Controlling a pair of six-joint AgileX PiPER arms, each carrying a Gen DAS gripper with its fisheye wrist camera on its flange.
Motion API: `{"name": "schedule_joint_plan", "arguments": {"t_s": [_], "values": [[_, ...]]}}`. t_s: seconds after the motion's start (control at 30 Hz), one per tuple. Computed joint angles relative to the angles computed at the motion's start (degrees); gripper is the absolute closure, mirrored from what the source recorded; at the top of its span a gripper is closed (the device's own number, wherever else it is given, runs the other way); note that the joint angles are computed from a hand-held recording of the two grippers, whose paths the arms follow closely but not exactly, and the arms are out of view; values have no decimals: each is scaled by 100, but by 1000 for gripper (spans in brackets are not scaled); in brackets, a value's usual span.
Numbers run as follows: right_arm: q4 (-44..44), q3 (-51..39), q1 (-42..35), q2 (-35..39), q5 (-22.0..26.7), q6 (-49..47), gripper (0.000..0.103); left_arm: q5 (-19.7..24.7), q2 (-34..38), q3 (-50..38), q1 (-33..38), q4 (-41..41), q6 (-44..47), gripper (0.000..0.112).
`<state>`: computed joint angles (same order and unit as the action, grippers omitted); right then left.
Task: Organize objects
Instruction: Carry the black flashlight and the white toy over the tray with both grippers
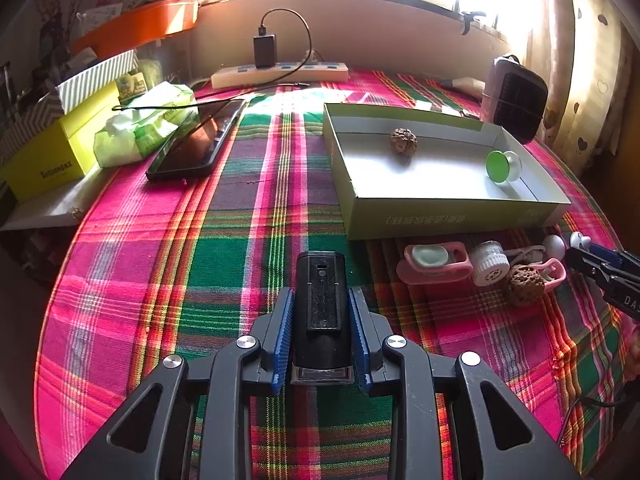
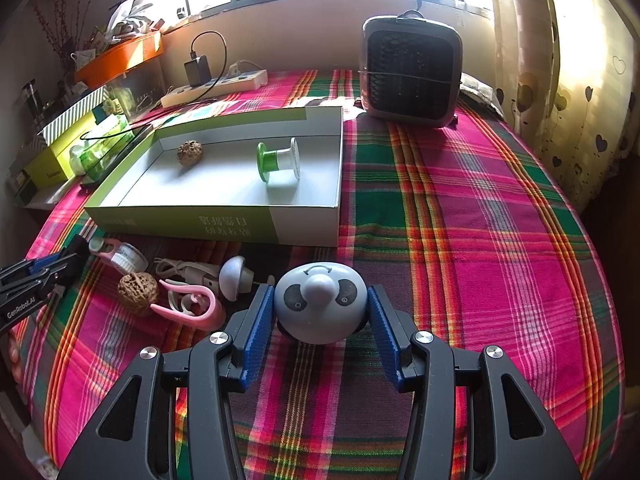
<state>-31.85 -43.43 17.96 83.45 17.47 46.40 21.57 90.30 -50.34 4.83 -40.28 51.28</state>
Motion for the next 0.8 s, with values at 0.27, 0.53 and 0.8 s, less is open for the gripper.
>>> {"name": "schedule_joint_plan", "arguments": {"t_s": [0.27,0.53,0.8], "values": [[5,50,32,-106,-40,-12,54,253,-174,-53,76,-161,165,87],[-19,-24,93,-259,67,-23,54,527,-399,-136,72,-297,267,87],[143,-196,143,-317,119,-236,54,677,-416,-386,-33,-205,118,87]]}}
